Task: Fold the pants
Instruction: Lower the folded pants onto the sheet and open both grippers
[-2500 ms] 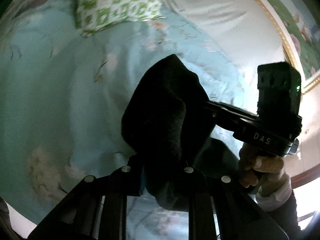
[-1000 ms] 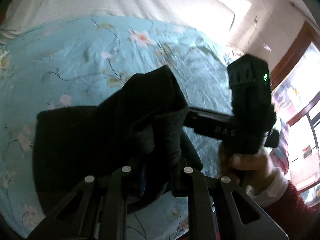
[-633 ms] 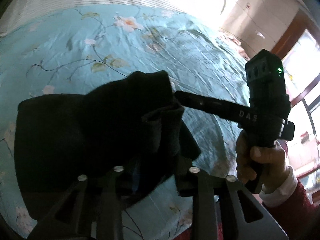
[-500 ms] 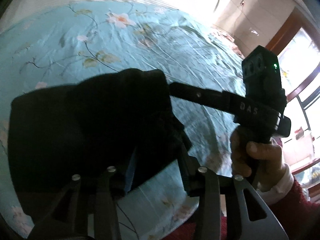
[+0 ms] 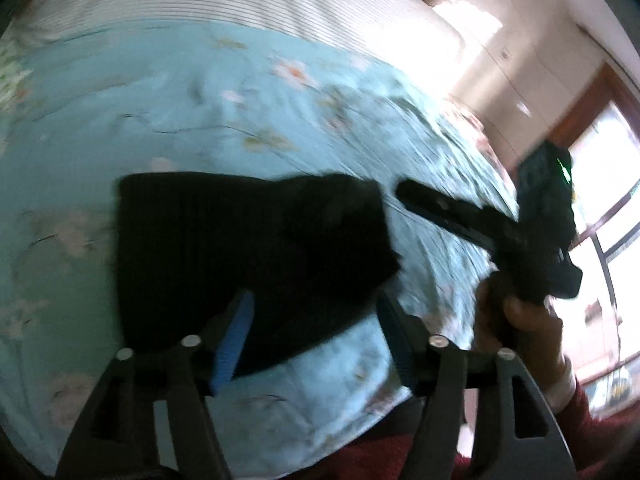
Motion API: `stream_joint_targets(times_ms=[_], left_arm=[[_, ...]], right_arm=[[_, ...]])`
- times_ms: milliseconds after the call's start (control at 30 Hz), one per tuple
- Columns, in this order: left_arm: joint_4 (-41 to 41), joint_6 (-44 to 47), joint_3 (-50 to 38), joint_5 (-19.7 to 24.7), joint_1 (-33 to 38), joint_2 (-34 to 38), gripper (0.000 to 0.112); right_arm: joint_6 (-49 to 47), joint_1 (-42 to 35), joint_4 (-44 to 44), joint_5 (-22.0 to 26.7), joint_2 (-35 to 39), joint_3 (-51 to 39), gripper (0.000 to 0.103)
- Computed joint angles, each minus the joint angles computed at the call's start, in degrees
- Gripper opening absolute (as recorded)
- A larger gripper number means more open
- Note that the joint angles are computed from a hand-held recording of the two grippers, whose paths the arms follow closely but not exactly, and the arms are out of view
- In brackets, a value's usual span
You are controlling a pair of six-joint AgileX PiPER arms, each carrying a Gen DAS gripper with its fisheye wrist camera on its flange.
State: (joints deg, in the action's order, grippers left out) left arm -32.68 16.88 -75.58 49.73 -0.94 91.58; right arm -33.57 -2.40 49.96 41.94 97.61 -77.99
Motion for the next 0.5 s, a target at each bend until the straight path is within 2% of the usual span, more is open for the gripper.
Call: stream_joint_targets(times_ms=[133, 333, 500], left_arm=[[-0.57, -0.89, 0.53, -0.70, 6.02, 0.31, 0.074], [-2.18, -0.80, -0.78, 0.29, 12.51, 4.27, 0.074], [-3.38, -0.43, -2.96, 1.39, 14.77, 8.72, 0.075]], right_arm=[[8.92, 5.01, -10.48, -3.73, -0.22, -1.01, 0.074], [24.82, 10.61, -27.26, -6.01, 0.45, -1.45, 0.076], [31.33, 12.37, -32.88, -5.06, 2.02, -2.21, 0.077]])
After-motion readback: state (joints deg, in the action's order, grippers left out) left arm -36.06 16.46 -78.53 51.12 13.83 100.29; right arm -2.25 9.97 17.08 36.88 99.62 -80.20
